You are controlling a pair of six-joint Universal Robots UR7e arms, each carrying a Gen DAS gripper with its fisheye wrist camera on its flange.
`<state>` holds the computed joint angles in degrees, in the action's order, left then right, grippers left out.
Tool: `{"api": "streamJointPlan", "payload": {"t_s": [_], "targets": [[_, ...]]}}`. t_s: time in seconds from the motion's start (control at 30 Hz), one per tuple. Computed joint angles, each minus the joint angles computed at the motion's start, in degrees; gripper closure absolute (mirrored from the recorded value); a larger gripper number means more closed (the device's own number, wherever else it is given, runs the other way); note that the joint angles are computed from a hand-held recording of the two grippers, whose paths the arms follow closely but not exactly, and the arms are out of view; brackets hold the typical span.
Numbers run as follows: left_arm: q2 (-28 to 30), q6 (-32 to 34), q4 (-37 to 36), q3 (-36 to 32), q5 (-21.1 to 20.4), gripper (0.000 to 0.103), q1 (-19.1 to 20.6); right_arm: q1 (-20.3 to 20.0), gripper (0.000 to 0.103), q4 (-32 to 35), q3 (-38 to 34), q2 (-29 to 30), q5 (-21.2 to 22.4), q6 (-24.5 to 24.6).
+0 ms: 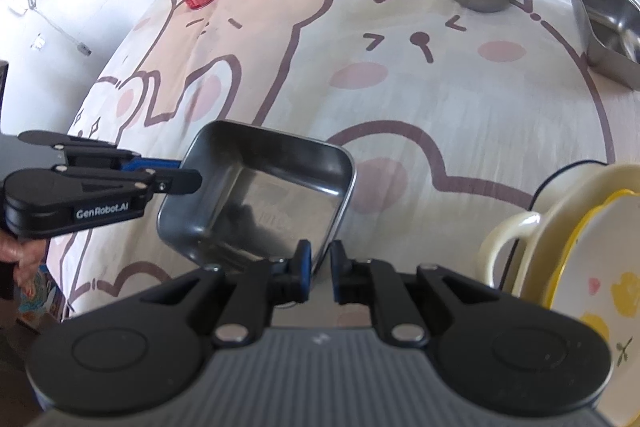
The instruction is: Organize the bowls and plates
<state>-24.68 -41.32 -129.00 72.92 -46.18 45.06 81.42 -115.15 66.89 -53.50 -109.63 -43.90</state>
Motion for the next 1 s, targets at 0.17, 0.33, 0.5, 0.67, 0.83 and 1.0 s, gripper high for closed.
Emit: {"api": "streamJointPlan", "payload": {"t_s": [0.17,0.33,0.5,0.67,0.83,1.0], "targets": [[-0.4,-0.1,-0.2,0.5,-0.4,0.090,0.1,0.2,0.089,-0.2,0.2,0.1,-0.1,0.3],[-0.6,-0.6,-0.2,0.7,-0.4,0.061,0.1,0.0,0.061,-1.7,0.4,-0.2,1.3,1.5],[-0.9,-0.7,0.0,1.0,0.2,0.038,-0.3,-0.1,0.037,-3.5,0.6,-0.5,2.8,2.2],[-1.7,-1.5,0.3,1.9,1.6,0.026,-0.9,0.0,0.016,-5.6,1.7,-1.0,3.0,1.0],[-2.9,-2.3,-0.9,3.8,2.5,0.007,-1.4,-0.1,0.007,-9.1,3.6,-2.2,3.8,-1.3],[-3.8,-1.3,-3.9,5.4,3.6,0.002,-2.3,-0.5,0.001,-11.4,4.8,-3.2,5.0,-3.4]]}}
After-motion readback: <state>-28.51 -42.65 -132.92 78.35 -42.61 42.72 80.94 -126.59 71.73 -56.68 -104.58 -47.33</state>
